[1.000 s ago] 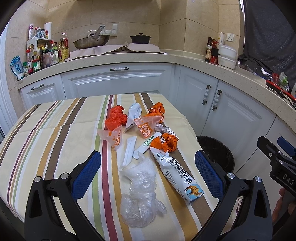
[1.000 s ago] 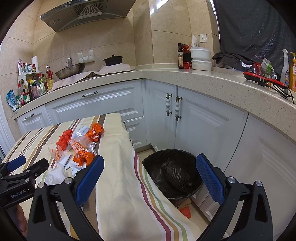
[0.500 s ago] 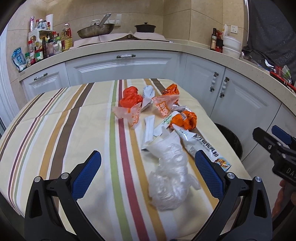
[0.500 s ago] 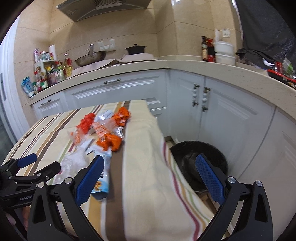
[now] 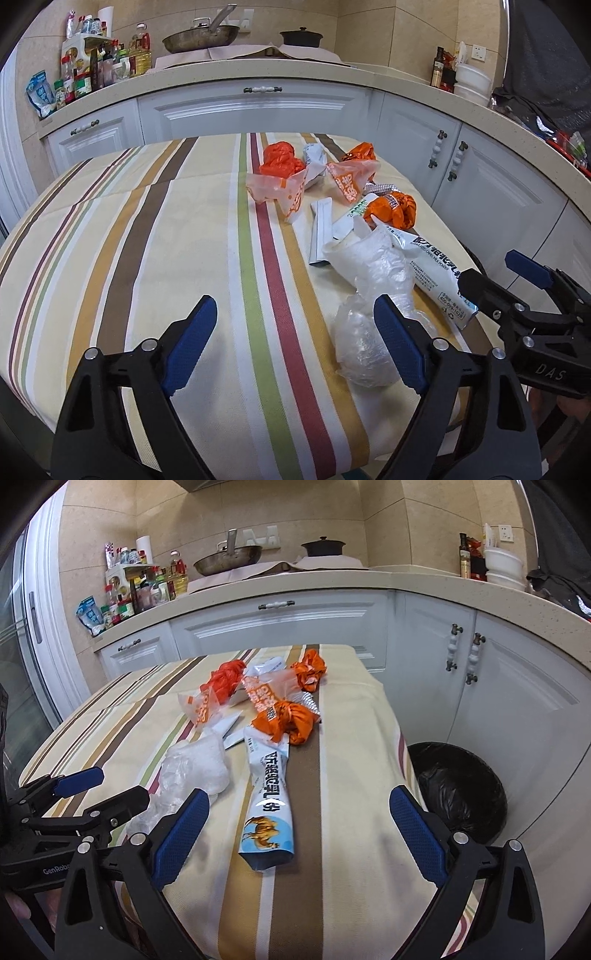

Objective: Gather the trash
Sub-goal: 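Grasp the white camel-print snack wrapper with the right gripper, then grasp the crumpled clear plastic bag with the left gripper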

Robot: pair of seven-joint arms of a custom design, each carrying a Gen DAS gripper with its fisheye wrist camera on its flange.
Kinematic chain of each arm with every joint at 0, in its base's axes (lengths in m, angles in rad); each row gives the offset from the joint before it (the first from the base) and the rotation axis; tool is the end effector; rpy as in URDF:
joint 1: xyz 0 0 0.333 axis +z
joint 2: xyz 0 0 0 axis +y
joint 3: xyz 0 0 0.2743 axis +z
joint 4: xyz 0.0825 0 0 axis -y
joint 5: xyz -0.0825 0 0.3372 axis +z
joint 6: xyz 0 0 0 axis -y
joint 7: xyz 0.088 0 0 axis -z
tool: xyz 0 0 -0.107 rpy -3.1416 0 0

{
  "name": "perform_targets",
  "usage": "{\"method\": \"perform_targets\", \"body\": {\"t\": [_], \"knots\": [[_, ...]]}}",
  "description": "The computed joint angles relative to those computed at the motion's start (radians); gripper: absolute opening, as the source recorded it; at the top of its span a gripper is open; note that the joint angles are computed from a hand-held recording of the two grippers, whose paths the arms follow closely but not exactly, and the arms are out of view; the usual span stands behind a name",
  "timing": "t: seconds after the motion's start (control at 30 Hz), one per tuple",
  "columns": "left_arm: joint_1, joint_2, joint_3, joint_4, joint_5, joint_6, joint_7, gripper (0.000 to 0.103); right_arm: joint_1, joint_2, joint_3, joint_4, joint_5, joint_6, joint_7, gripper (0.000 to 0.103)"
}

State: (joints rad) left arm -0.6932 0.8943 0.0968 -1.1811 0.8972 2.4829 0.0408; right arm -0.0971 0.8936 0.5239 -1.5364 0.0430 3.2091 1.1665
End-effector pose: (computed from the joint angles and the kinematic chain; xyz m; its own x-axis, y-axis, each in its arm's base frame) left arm 0.5835 -0.4272 0.2864 0.2274 -0.9719 0.0608 -0.6505 -0.1981 -0.7332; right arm 0.6655 0.1901 0.2769 0.4632 -0.8783 -0.1184 -0.5859 -0.2033 -0.7845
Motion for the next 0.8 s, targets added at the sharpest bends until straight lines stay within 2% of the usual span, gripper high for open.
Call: {"method": "perform_targets", "body": {"t": [0.1, 0.13, 0.17, 0.2, 0.37, 0.43, 0.5, 0.8], "knots": [[0.006, -0.008, -0.002, -0.019, -0.001, 0.019, -0.008, 0.085, 0.012, 0.005, -0.008, 0.014, -0.002, -0.027, -0.008, 0.088], [0.007, -0.013, -0.001, -0.028, 0.001, 0.030, -0.014, 0.085, 0.014, 0.010, -0.008, 0.020, 0.000, -0.034, -0.015, 0.077], [0.008, -0.015, 0.000, -0.034, 0.003, 0.036, -0.018, 0.085, 0.018, 0.015, -0.010, 0.033, 0.003, -0.054, -0.021, 0.070], [0.007, -0.017, 0.001, -0.037, 0.004, 0.040, -0.022, 0.085, 0.023, 0.019, -0.013, 0.045, 0.011, -0.075, -0.027, 0.057], [0.002, -0.028, 0.010, -0.055, 0.022, 0.067, -0.049, 0.085, 0.041, 0.026, -0.025, 0.060, 0.064, -0.101, -0.074, 0.052], [0.000, -0.032, 0.013, -0.061, 0.034, 0.084, -0.066, 0.085, 0.035, 0.031, -0.012, 0.067, 0.082, -0.117, -0.101, 0.039], [-0.004, -0.031, 0.016, -0.060, 0.045, 0.093, -0.073, 0.085, 0.022, 0.035, 0.006, 0.067, 0.103, -0.128, -0.133, 0.032], [-0.003, 0.012, -0.004, 0.007, 0.008, 0.089, -0.010, 0.084, -0.044, 0.025, 0.085, 0.004, 0.175, -0.086, -0.242, 0.026]]}}
